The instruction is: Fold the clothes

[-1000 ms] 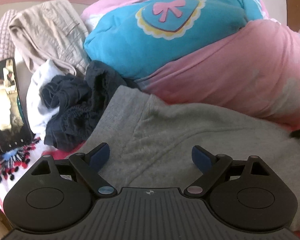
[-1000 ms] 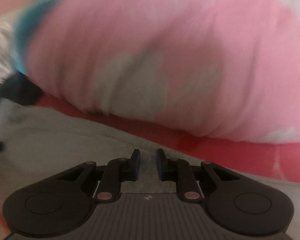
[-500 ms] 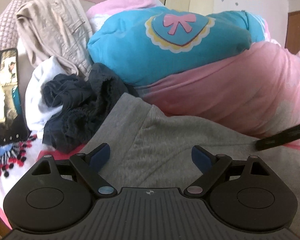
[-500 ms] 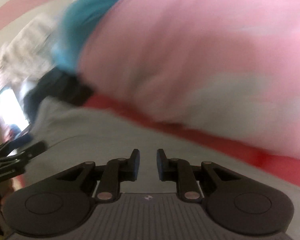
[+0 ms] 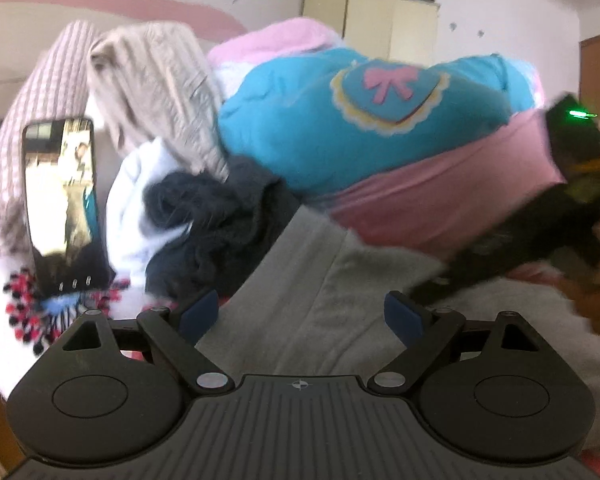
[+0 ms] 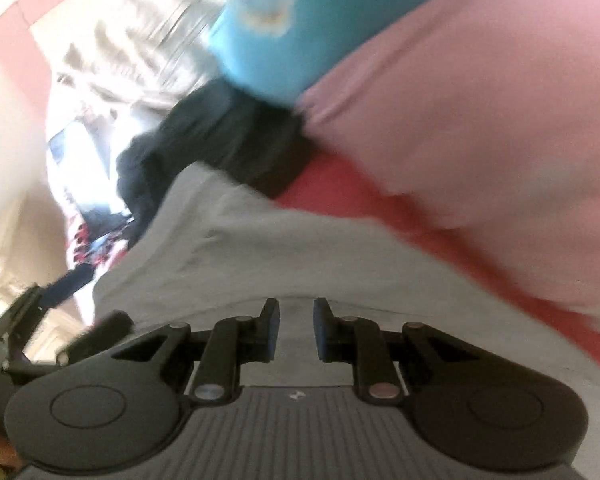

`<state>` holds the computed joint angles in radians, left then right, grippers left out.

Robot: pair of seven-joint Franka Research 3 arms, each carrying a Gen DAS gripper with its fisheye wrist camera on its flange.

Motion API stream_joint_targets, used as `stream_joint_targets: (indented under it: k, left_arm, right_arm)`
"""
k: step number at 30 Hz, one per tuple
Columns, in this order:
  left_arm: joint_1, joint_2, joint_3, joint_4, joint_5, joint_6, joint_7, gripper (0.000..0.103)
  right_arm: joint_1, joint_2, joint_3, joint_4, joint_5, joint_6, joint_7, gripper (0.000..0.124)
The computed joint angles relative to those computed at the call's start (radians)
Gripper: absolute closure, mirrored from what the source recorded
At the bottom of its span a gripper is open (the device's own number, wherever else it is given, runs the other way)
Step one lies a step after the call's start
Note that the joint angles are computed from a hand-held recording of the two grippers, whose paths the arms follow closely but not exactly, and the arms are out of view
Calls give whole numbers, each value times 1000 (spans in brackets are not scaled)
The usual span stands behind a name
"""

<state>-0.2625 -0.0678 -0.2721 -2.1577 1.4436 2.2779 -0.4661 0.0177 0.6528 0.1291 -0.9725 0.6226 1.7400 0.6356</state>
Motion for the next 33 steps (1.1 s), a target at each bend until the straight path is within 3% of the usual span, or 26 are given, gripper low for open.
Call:
stream_joint_targets:
  k: [2, 4, 5, 8, 13, 20, 24, 29, 33]
  left_arm:
    - [-1, 10, 1, 4, -46, -20, 28, 12]
    - [7, -2, 12, -15, -72, 12, 2, 12]
    - [13, -9, 18, -27, -76, 37, -21, 12]
    - [32, -28, 24, -58, -56, 89, -75, 12]
    - [54, -42, 22, -83, -27, 136, -124, 12]
    - [62, -32, 20, -69, -45, 144, -122, 11]
    - [52, -47, 4, -67, -52, 91, -104, 11]
    - [19, -83, -38, -68, -57, -58, -84, 11]
    - [8, -82, -45, -42, -27, -68, -55, 11]
  right_arm:
    - [65, 15, -17, -14, 4, 65, 19, 105]
    - [82, 16, 13, -50, 2, 178, 33, 105]
    - [92, 33, 13, -27, 4, 187, 79, 105]
    - [67, 34, 24, 3, 16, 141, 116, 104]
    - [0, -26, 38, -38, 80, 34, 67, 104]
    - [97, 174, 41, 192, 47, 38, 311, 103]
    - [14, 142, 80, 174, 110, 5, 358, 103]
    - [-156, -56, 87, -54, 289, -21, 244, 102]
    - [-292, -226, 42, -266, 459, -115, 131, 102]
